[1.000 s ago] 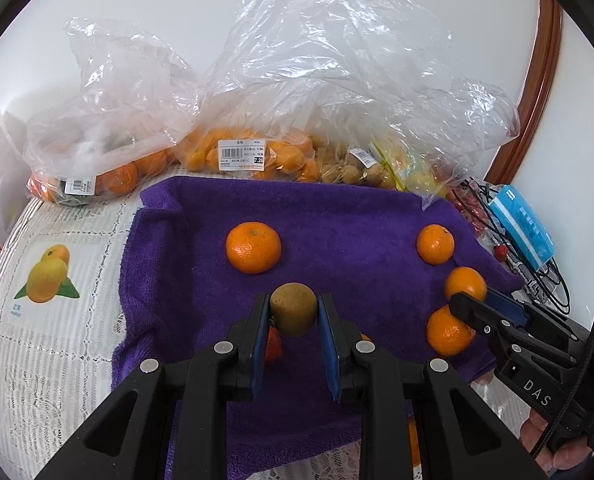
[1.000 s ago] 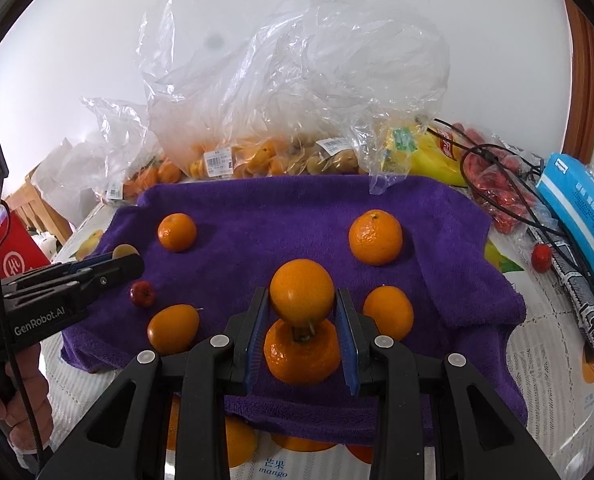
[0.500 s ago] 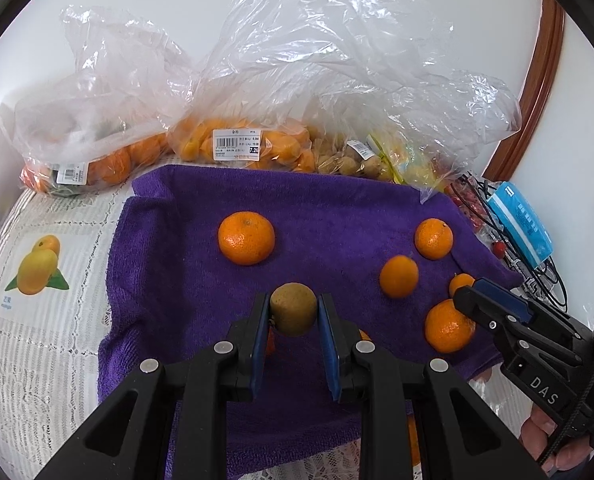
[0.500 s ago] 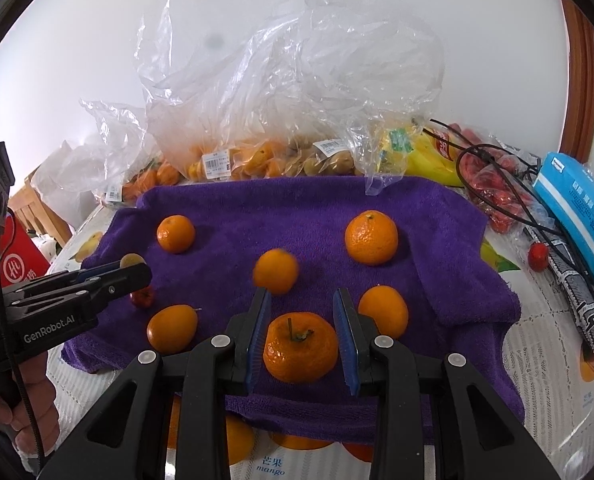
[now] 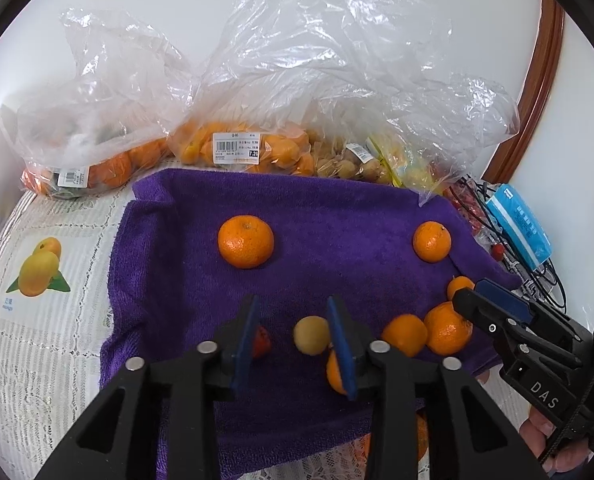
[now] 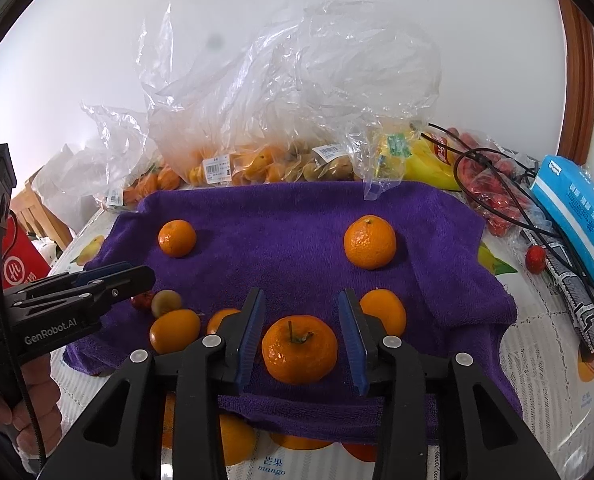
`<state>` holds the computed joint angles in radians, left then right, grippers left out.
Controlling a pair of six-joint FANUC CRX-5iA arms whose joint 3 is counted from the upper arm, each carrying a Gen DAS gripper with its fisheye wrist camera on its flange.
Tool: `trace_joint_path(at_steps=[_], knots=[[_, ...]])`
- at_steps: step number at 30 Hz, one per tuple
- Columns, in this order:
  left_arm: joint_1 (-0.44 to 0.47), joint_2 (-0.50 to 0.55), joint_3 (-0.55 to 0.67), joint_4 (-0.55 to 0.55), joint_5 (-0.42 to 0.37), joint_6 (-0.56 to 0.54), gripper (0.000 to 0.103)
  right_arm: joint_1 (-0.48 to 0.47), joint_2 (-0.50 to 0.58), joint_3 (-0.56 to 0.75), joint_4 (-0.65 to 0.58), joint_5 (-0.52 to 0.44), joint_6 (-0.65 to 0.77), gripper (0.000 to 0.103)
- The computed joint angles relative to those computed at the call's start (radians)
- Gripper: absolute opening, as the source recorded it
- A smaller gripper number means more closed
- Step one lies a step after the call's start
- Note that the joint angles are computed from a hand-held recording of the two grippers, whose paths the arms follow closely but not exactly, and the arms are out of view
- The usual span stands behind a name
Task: Organize fruits
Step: 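Open the left tool to release the yellow-green fruit on the towel, then withdraw both tools back from the towel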
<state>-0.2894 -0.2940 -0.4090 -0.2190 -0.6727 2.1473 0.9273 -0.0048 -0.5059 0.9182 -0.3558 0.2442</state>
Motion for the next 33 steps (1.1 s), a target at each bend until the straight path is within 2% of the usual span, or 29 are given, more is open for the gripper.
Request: trace_joint_path(at_steps=[6,10,13,20,22,24,27,33], knots=[[-0.003,-0.008,0.002,-0.003,-0.002,0.004,0.039,-0.008,-0.008,-0.016,0.051,0.011,-0.040,0.043],[-0.012,-0.014,0.007,-0.019,-0.001,0.018,0.040,-0.018,-0.023,-0.036,0.127,0.022,-0.099,0.046],[-0.033,-0.014,0.026,-0.062,-0.021,0.053,0.040,-0.028,-0.034,-0.051,0.190,0.026,-0.164,0.049],[-0.088,-0.026,0.067,-0.142,-0.069,0.124,0.043,-0.011,-0.081,-0.076,0.219,-0.001,-0.242,0.049],[-0.094,-0.033,0.070,-0.145,-0.072,0.126,0.043,0.009,-0.099,-0.082,0.225,-0.041,-0.251,0.049],[-0.098,-0.042,0.069,-0.136,-0.069,0.118,0.044,0.048,-0.108,-0.074,0.212,-0.131,-0.231,0.049],[-0.117,-0.054,0.073,-0.149,-0.079,0.125,0.046,0.080,-0.131,-0.094,0.264,-0.213,-0.275,0.049],[-0.166,-0.099,0.057,-0.180,-0.132,0.140,0.048,0.157,-0.170,-0.086,0.114,-0.293,-0.174,0.049]])
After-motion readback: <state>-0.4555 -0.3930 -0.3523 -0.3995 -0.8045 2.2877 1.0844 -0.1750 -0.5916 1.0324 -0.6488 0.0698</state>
